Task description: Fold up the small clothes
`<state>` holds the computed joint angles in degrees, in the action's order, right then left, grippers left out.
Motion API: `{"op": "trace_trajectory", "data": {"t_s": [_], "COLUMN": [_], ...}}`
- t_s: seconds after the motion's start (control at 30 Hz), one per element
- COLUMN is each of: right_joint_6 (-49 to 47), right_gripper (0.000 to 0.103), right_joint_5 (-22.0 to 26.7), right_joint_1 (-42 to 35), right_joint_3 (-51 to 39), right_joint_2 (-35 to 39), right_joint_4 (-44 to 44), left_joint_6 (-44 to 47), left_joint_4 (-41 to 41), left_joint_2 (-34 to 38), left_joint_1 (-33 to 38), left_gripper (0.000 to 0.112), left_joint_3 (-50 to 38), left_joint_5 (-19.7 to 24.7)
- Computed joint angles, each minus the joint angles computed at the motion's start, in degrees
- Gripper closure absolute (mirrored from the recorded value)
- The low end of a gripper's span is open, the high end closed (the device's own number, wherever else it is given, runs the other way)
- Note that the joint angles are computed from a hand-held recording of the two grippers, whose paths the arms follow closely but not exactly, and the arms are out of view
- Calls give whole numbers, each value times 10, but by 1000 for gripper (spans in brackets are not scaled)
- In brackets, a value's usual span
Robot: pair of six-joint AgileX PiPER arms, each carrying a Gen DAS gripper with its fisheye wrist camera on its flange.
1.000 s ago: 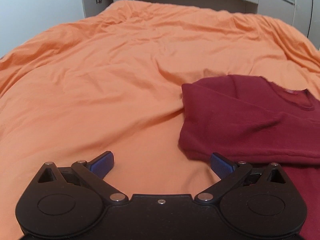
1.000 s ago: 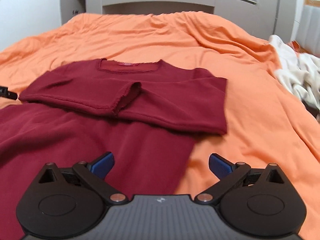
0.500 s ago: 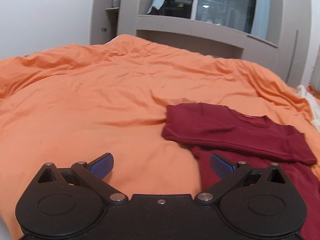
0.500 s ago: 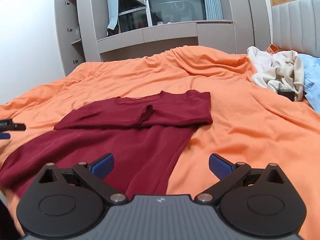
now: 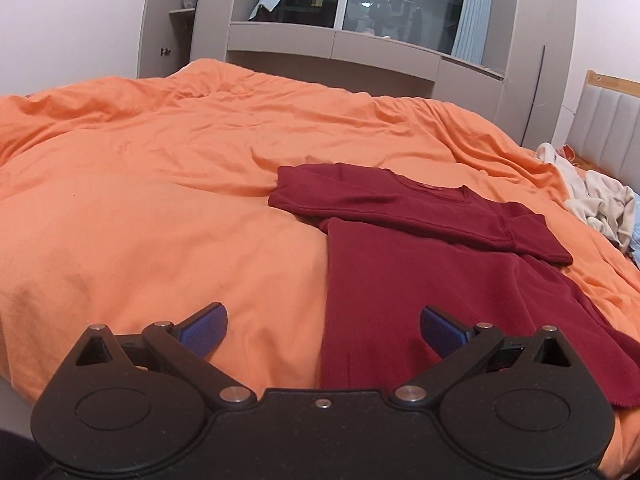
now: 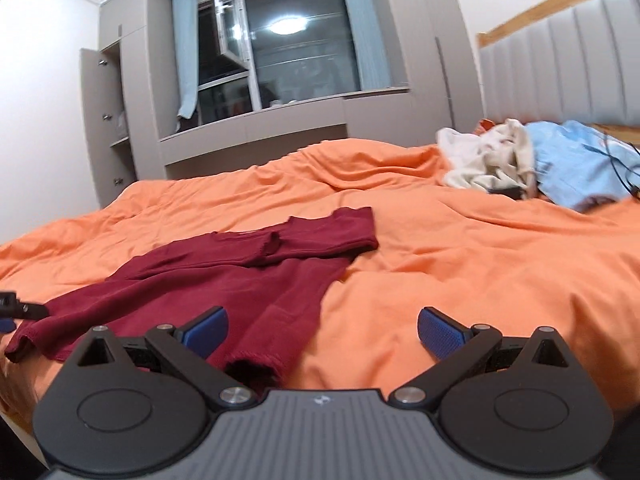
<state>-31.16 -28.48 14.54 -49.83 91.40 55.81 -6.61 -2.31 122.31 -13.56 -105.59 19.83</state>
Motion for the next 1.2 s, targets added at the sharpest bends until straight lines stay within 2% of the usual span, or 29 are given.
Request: {"op": "trace_trajectory", "data": {"t_s": [0.1,0.2,0.3,0.33,0.43,0.5,0.57,0.67,0.73,0.83,0.9,0.93,0.97,1.0,1.07,1.13,1.17,1.2], "right_joint_6": [63,105,110,89,22,-9,-40,-97,-142,-157,-114,-103,-84,-55,-29,-40,-52,-63], "right_gripper": [0,2,11,14,30,43,53,54,59,68,83,85,92,94,95,95,95,96], "right_joint_5": [-4,7,8,7,4,4,11,29,35,61,88,98,108,116,109,99,95,91], "right_joint_1": [-3,-8,-1,5,22,29,34,37,37,23,7,0,-7,-14,-16,-15,-13,-12], "right_joint_3": [22,26,23,17,-1,-10,-20,-33,-40,-39,-33,-34,-34,-31,-24,-19,-18,-17], "right_joint_2": [-12,-15,-10,-6,6,11,14,11,7,1,-4,-4,-6,-10,-19,-32,-38,-43], "right_joint_4": [-52,-91,-108,-93,-45,-24,1,69,128,160,128,123,108,82,56,57,67,76], "left_joint_6": [29,122,160,161,160,147,125,118,150,173,163,157,149,132,115,130,139,163], "left_joint_4": [-25,-122,-173,-177,-175,-156,-126,-102,-121,-147,-143,-134,-122,-100,-78,-93,-97,-117], "left_joint_2": [-13,-24,-19,-16,-12,-14,-17,-21,-21,-14,-14,-17,-20,-23,-27,-31,-33,-36], "left_joint_1": [1,9,19,22,23,20,15,9,11,20,20,17,14,10,8,12,14,17], "left_gripper": [10,10,10,10,10,10,13,21,27,34,45,49,59,69,81,94,104,109], "left_joint_3": [25,43,31,25,19,18,14,3,-5,-18,-15,-9,-2,3,5,4,3,1], "left_joint_5": [-11,-15,6,13,23,26,35,58,74,99,93,83,72,65,58,60,61,64]}}
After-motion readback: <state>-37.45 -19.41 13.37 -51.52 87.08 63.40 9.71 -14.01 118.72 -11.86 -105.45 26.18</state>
